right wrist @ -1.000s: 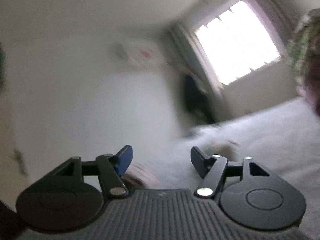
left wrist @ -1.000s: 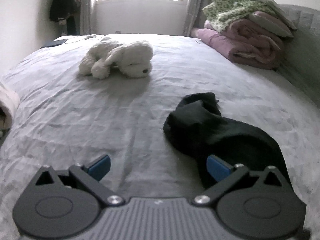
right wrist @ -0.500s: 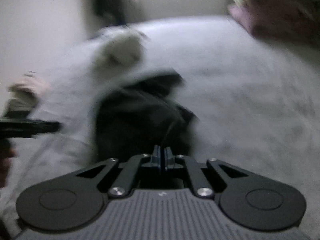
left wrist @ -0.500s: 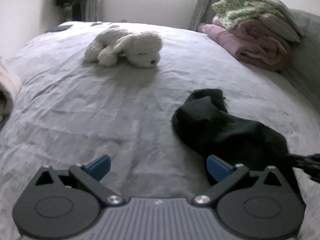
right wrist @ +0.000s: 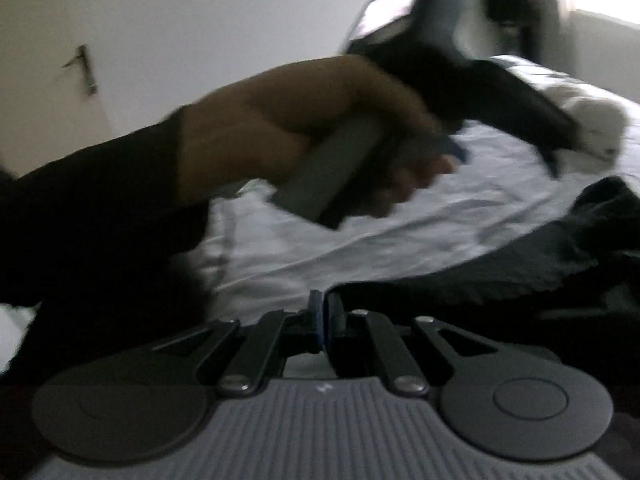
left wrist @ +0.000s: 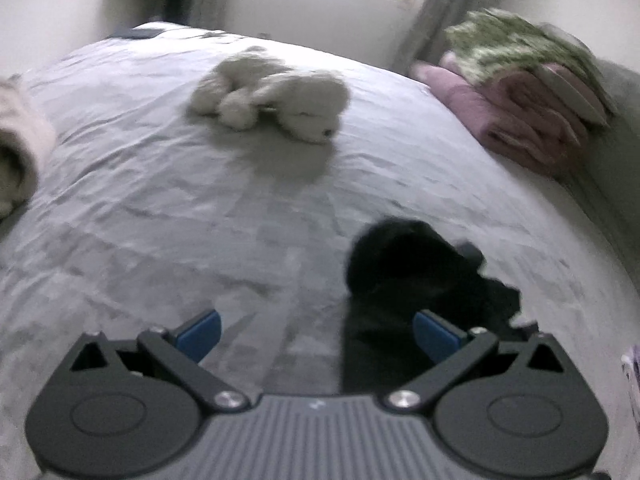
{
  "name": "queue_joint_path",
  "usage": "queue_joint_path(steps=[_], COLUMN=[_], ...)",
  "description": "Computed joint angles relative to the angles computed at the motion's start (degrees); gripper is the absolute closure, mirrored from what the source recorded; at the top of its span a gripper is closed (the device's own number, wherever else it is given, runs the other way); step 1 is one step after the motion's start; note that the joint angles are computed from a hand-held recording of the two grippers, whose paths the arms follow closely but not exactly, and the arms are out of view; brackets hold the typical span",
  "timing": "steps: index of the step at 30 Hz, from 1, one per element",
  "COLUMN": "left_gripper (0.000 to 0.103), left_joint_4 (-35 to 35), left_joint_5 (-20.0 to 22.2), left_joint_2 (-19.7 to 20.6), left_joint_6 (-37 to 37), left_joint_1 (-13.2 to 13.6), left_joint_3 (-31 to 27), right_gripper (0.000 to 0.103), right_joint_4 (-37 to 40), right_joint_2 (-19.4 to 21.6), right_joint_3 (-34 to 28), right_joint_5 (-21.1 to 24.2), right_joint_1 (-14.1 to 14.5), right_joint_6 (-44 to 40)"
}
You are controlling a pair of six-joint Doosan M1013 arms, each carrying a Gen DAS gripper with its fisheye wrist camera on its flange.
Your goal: Fold clothes
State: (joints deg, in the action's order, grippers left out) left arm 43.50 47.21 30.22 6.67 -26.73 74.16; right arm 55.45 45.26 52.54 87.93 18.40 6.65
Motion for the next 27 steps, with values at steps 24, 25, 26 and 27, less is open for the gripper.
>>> queue_joint_path(steps=[24,25,26,27], left_gripper=[0.067,0.084,0.093,0.093], left_joint_4=[-2.3,-3.7,-3.9,-3.1], left_joint_5=[-4.2,-5.1,-5.6,-5.8], left_joint_2=[8.6,7.8,7.0,6.0], left_joint_6=[24.1,22.2,19.6,16.3], left_joint_1=[0.7,1.3,1.8,2.2], left_joint_3=[-9.8,-8.7,-7.5,-6.3], right_gripper=[0.090,0.091,0.091,0.092], right_joint_4=[-19.0,-18.2,-17.2,-15.2], right_joint_2=[22.7,20.8,18.9,16.6], right_joint_3=[-42.0,-38.5,-35.1,-31.0], right_joint_5=[-12.3,-14.7,-17.3,-20.6], right_joint_1=[-3.6,-3.7,-3.8,-4.0], right_joint_6=[53.1,51.7,50.3,48.1])
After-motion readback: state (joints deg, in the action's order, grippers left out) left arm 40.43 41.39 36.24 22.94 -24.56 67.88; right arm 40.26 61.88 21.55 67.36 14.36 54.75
